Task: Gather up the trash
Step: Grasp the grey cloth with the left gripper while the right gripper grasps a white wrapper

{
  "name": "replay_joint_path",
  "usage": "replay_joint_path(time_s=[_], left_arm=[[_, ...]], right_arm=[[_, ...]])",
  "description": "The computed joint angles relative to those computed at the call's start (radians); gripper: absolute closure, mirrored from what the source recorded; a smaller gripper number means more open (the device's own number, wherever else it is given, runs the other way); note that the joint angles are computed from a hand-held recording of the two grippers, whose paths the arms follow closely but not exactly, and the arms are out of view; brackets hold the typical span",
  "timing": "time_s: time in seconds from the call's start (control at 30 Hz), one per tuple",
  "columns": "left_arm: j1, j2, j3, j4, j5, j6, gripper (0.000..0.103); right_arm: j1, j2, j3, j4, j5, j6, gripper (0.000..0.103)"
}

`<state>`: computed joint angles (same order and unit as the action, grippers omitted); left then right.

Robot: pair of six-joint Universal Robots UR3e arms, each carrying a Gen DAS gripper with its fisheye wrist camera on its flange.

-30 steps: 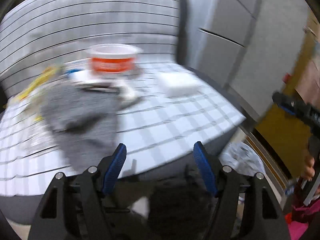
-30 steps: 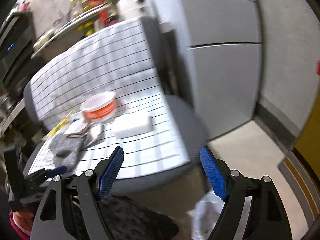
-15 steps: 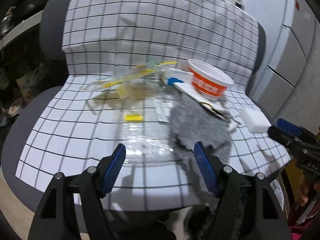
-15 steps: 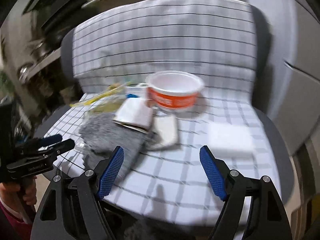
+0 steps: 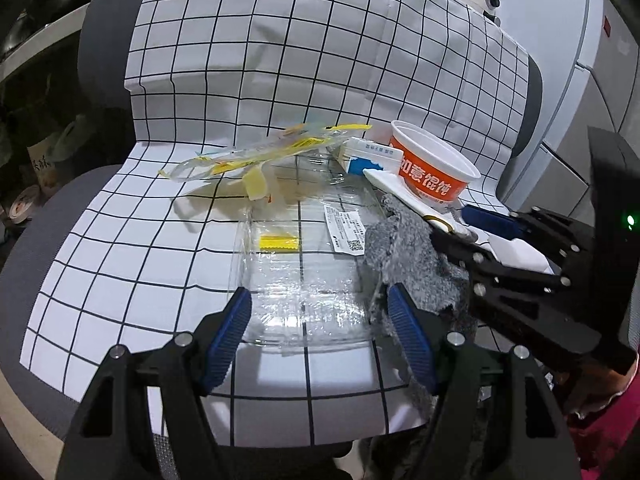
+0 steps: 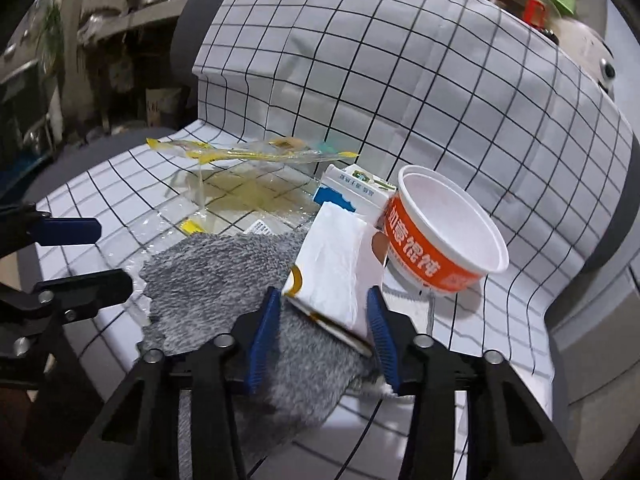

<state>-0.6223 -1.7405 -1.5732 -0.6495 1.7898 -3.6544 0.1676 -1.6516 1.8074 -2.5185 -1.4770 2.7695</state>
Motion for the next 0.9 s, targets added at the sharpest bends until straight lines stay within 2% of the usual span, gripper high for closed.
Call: replay_joint_path(time_s=[0.03,0.23,0.4,0.47,0.53,0.63,0.73,0.77,0.9], left_arm=[[0.002,0.002,-0.004,0.007,-0.005,0.002,0.034],[0.016,0.008,-0.016,0.026,-0.028,0.009,0.034],[0.005,-0.005,0.006,0.015,-0.026,0.007,0.034],[-0.004,-0.012,0.019,0.005,-0.018,0.007,0.034],[-0.013,-0.02,0.034,-0.009,-0.011,0.005,0.034],[-0.026,-0.027,0.052,-0.028,-0.002,0.001,0.034],[-0.041,-0.042,0.079,-0.04,0.004,0.003,0.034],[-0.043,-0.051,0.092,-0.043,0.002,0.006,0.034],[-0.045,-0.123,0.19,-0.076,-0.015,0.028,0.034]], right_arm=[[-0.008,-0.001,-0.005,0.003,0.011,0.006,0.07],[-0.052,0.03,-0.048,0.047,0.034,0.027,0.07],[0.0,0.105,-0.053,-0.009,-0.08,0.008,0.071],[0.019,0.108,-0.04,-0.039,-0.116,-0.002,0.096],[0.026,0.089,-0.01,-0.086,-0.144,-0.006,0.101],[-0.046,-0.013,0.04,-0.072,-0.046,0.015,0.102],[-0.209,-0.179,0.09,0.025,0.161,0.056,0.102],[-0.3,-0.265,0.111,0.099,0.266,0.058,0.102],[-0.516,-0.495,0.154,0.342,0.474,-0.017,0.102]])
